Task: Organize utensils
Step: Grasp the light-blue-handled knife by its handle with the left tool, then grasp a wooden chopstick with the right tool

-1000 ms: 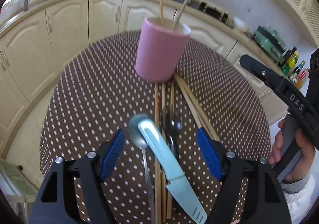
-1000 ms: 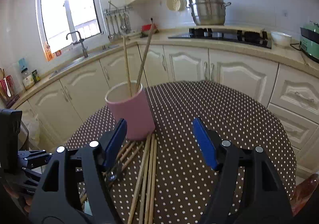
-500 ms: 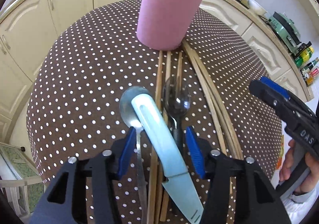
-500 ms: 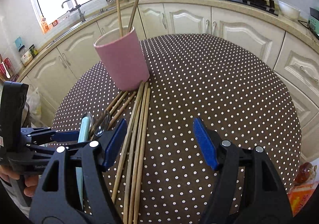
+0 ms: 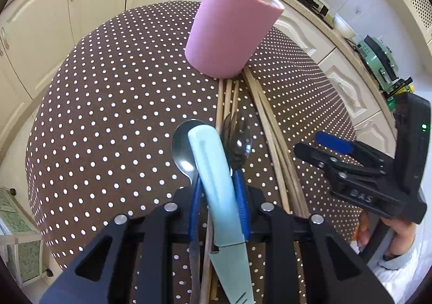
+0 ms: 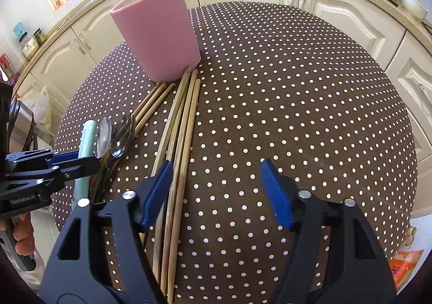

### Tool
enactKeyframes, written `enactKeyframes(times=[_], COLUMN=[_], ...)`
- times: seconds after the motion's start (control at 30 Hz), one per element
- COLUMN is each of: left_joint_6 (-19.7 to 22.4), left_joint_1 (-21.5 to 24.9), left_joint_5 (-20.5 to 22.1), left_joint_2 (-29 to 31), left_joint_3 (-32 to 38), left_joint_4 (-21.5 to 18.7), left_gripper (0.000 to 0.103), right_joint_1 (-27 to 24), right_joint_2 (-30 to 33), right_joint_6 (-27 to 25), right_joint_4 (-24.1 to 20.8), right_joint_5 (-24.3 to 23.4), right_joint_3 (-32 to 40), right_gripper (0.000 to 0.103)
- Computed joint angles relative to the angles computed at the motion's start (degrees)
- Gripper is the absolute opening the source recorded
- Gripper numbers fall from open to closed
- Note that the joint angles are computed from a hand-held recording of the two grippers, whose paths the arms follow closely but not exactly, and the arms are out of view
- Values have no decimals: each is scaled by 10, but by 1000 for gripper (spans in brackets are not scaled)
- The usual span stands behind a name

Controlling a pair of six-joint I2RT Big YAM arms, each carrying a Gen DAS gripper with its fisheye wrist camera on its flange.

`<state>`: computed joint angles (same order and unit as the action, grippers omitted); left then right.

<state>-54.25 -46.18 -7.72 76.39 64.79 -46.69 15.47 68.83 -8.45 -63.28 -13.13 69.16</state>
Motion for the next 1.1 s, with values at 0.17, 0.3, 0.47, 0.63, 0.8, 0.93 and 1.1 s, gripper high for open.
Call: enactKeyframes(times=[0.17, 0.3, 0.47, 0.63, 0.8, 0.93, 1.1], left_joint_6=[-3, 0, 11, 18, 28, 42, 70], left_joint_1=[1, 2, 1, -6, -16, -29, -49], left_joint_5=[6, 10, 10, -1, -14, -33, -72], left_joint_2=[-21, -37, -60, -67, -66, -71, -82], left_joint_3=[-19, -29, -41, -31, -16, -3, 11], left_joint_4=[9, 13, 26, 36, 33, 39, 51], left_gripper=[24, 24, 23, 21, 20, 19, 19], right_joint_1=[14, 25, 32, 54, 68, 43, -6], right_joint_2=[19, 21, 38, 56, 61, 47, 13], right_joint_6=[-7, -10, -12, -10, -10, -9, -13], right_joint_4=[-15, -20, -37, -44, -35, -23, 10], right_joint_5=[17, 36, 40, 60, 77, 47, -24], right_joint_3=[11, 12, 30, 50, 50, 39, 16], right_gripper=[55, 55, 48, 33, 11, 6, 6])
